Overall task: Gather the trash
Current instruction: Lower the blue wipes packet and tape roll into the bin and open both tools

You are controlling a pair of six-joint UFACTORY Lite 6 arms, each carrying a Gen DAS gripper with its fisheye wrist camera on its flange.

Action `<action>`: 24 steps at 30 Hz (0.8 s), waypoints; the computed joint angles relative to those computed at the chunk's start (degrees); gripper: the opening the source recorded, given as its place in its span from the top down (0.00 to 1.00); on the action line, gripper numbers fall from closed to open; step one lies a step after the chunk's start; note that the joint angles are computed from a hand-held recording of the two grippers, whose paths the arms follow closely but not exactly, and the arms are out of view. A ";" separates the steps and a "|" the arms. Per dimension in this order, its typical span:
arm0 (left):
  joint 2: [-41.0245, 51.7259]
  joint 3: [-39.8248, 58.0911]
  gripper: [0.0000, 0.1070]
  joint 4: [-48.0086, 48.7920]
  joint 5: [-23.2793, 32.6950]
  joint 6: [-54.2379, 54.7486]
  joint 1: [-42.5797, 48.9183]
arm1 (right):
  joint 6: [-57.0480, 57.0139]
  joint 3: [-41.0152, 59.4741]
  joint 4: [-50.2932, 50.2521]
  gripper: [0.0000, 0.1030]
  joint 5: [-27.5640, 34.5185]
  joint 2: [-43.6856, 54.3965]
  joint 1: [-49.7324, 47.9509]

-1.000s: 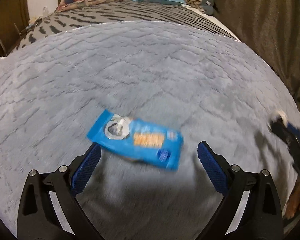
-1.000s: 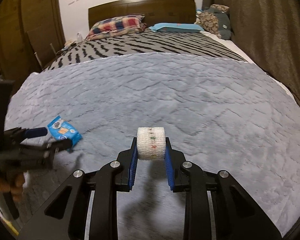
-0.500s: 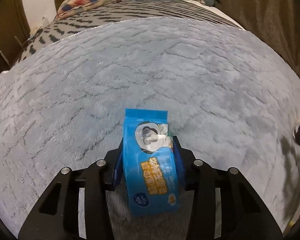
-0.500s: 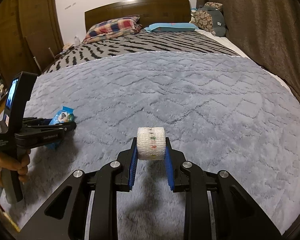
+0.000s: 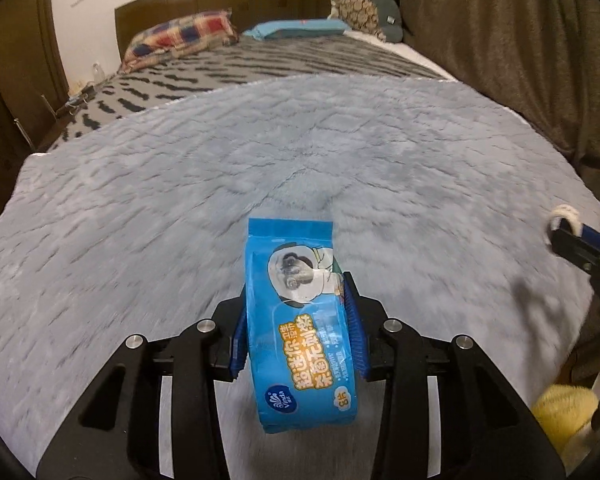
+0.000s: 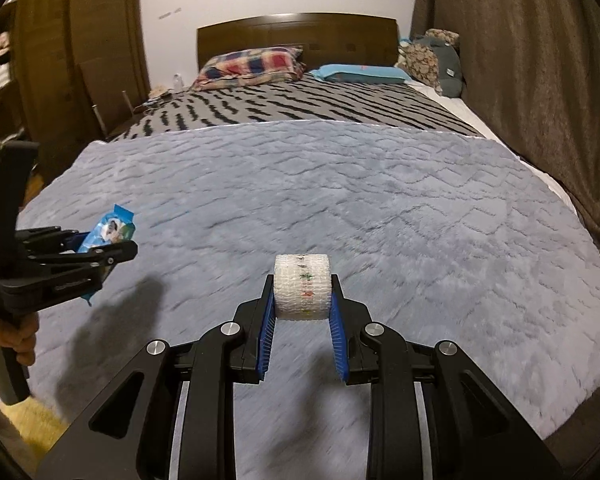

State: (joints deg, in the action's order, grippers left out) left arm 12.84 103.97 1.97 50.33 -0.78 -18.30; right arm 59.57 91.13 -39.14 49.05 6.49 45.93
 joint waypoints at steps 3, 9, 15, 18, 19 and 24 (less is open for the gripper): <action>-10.13 -9.58 0.64 -0.39 -1.29 0.55 -0.09 | 4.73 -2.20 -2.87 0.75 2.09 -2.52 5.88; -31.91 -27.76 0.64 0.86 -1.98 -0.55 -2.70 | 15.57 -5.25 -9.31 0.75 8.63 -5.76 19.71; -49.37 -42.10 0.64 5.54 0.35 -7.39 -10.10 | 26.94 -9.42 -13.78 0.75 13.70 -6.40 32.00; -56.65 -48.78 0.64 12.02 2.96 -16.32 -18.05 | 32.25 -12.13 -14.29 0.75 15.58 -5.71 36.54; -58.57 -50.90 0.64 14.01 3.81 -19.59 -20.72 | 33.72 -13.14 -14.09 0.75 15.87 -5.62 37.63; -67.58 -61.00 0.64 18.54 7.90 -31.45 -29.85 | 41.57 -21.41 -11.66 0.75 13.70 -7.56 40.85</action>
